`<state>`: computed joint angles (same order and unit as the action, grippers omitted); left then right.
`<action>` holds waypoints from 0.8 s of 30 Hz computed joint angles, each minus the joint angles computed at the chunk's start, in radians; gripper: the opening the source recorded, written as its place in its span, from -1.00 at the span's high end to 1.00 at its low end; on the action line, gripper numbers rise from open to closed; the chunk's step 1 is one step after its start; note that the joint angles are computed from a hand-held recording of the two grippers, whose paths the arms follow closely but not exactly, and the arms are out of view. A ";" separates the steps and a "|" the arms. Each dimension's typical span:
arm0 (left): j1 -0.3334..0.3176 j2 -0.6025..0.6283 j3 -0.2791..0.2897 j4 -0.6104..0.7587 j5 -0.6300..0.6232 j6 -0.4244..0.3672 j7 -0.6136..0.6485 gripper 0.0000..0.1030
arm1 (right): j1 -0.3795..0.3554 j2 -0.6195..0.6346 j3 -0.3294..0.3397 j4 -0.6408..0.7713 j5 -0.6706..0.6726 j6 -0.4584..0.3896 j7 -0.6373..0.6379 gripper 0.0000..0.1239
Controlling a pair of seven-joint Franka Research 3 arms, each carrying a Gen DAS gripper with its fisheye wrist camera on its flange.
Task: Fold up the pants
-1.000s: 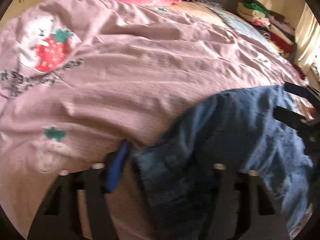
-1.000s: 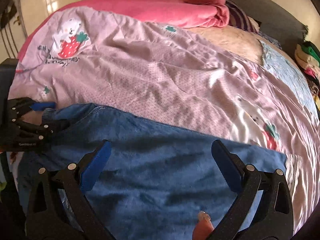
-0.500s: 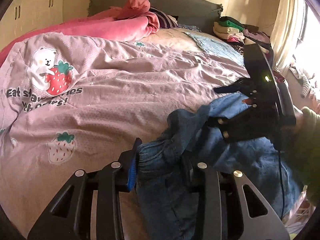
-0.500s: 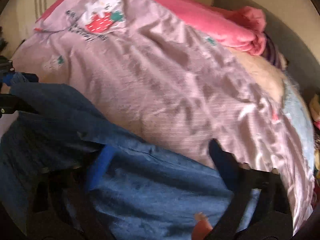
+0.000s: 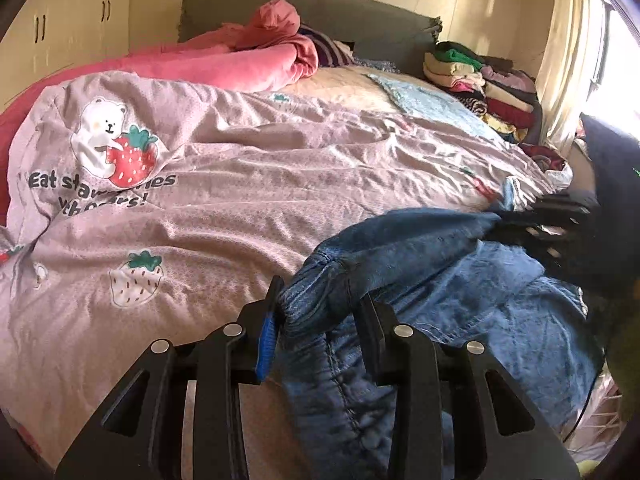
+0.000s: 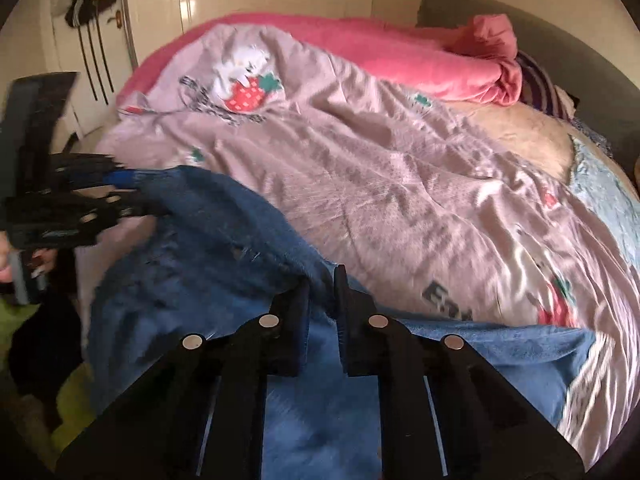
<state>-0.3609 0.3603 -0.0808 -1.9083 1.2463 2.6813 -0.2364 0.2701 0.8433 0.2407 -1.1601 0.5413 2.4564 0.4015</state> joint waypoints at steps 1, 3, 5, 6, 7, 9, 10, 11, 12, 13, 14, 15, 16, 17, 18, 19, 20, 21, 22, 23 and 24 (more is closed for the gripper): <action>-0.008 -0.010 0.002 -0.010 0.018 -0.001 -0.022 0.36 | -0.025 -0.052 0.020 -0.086 0.030 0.026 -0.032 0.91; -0.018 -0.026 -0.002 -0.026 0.049 -0.005 -0.056 0.36 | -0.059 -0.134 0.043 -0.217 0.083 0.061 -0.081 0.91; -0.024 -0.042 -0.012 -0.045 0.077 -0.005 -0.084 0.36 | -0.075 -0.197 0.047 -0.315 0.126 0.074 -0.107 0.92; -0.029 -0.053 -0.021 -0.056 0.085 -0.016 -0.088 0.36 | -0.087 -0.237 0.049 -0.377 0.150 0.072 -0.124 0.92; -0.032 -0.059 -0.029 -0.064 0.089 -0.025 -0.090 0.36 | -0.090 -0.263 0.049 -0.418 0.168 0.078 -0.146 0.92; -0.040 -0.077 -0.044 -0.087 0.110 -0.036 -0.109 0.36 | -0.095 -0.314 0.041 -0.493 0.202 0.075 -0.170 0.92; -0.039 -0.083 -0.050 -0.096 0.116 -0.035 -0.116 0.36 | -0.093 -0.334 0.034 -0.522 0.216 0.070 -0.173 0.92; -0.040 -0.091 -0.058 -0.108 0.122 -0.035 -0.124 0.36 | -0.092 -0.355 0.029 -0.554 0.232 0.067 -0.178 0.92; -0.040 -0.097 -0.064 -0.117 0.126 -0.038 -0.129 0.36 | -0.087 -0.374 0.022 -0.584 0.241 0.067 -0.186 0.92; -0.042 -0.105 -0.070 -0.130 0.134 -0.038 -0.142 0.36 | -0.080 -0.398 0.017 -0.623 0.252 0.084 -0.205 0.92; -0.041 -0.110 -0.075 -0.139 0.140 -0.036 -0.150 0.36 | -0.073 -0.416 0.012 -0.652 0.262 0.095 -0.215 0.92; -0.042 -0.117 -0.081 -0.151 0.144 -0.037 -0.160 0.36 | -0.066 -0.435 0.004 -0.680 0.264 0.089 -0.209 0.92; -0.043 -0.123 -0.087 -0.163 0.142 -0.041 -0.162 0.36 | -0.061 -0.447 -0.001 -0.699 0.273 0.088 -0.214 0.92; -0.044 -0.127 -0.094 -0.175 0.141 -0.043 -0.164 0.36 | -0.056 -0.463 -0.005 -0.723 0.279 0.085 -0.215 0.92; -0.044 -0.130 -0.098 -0.184 0.138 -0.043 -0.165 0.36 | -0.053 -0.478 -0.010 -0.746 0.285 0.086 -0.228 0.92; -0.043 -0.133 -0.103 -0.195 0.134 -0.039 -0.169 0.36 | -0.048 -0.489 -0.014 -0.763 0.291 0.091 -0.241 0.92; -0.043 -0.137 -0.105 -0.207 0.141 -0.033 -0.182 0.36 | -0.043 -0.499 -0.018 -0.780 0.296 0.100 -0.251 0.92; -0.043 -0.139 -0.108 -0.215 0.144 -0.028 -0.186 0.36 | -0.037 -0.507 -0.023 -0.794 0.300 0.102 -0.248 0.92; -0.042 -0.138 -0.112 -0.222 0.130 -0.029 -0.176 0.35 | -0.032 -0.510 -0.030 -0.800 0.297 0.093 -0.239 0.92; -0.042 -0.136 -0.115 -0.226 0.123 -0.028 -0.171 0.35 | -0.025 -0.512 -0.035 -0.809 0.289 0.094 -0.233 0.92; -0.044 -0.135 -0.116 -0.231 0.122 -0.026 -0.174 0.35 | -0.015 -0.519 -0.038 -0.828 0.282 0.117 -0.239 0.92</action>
<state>-0.4046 0.2251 -0.1970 -2.1391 1.3682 2.6551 -0.4106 0.2551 0.3240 0.2028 -1.9881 0.8236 2.5732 0.1623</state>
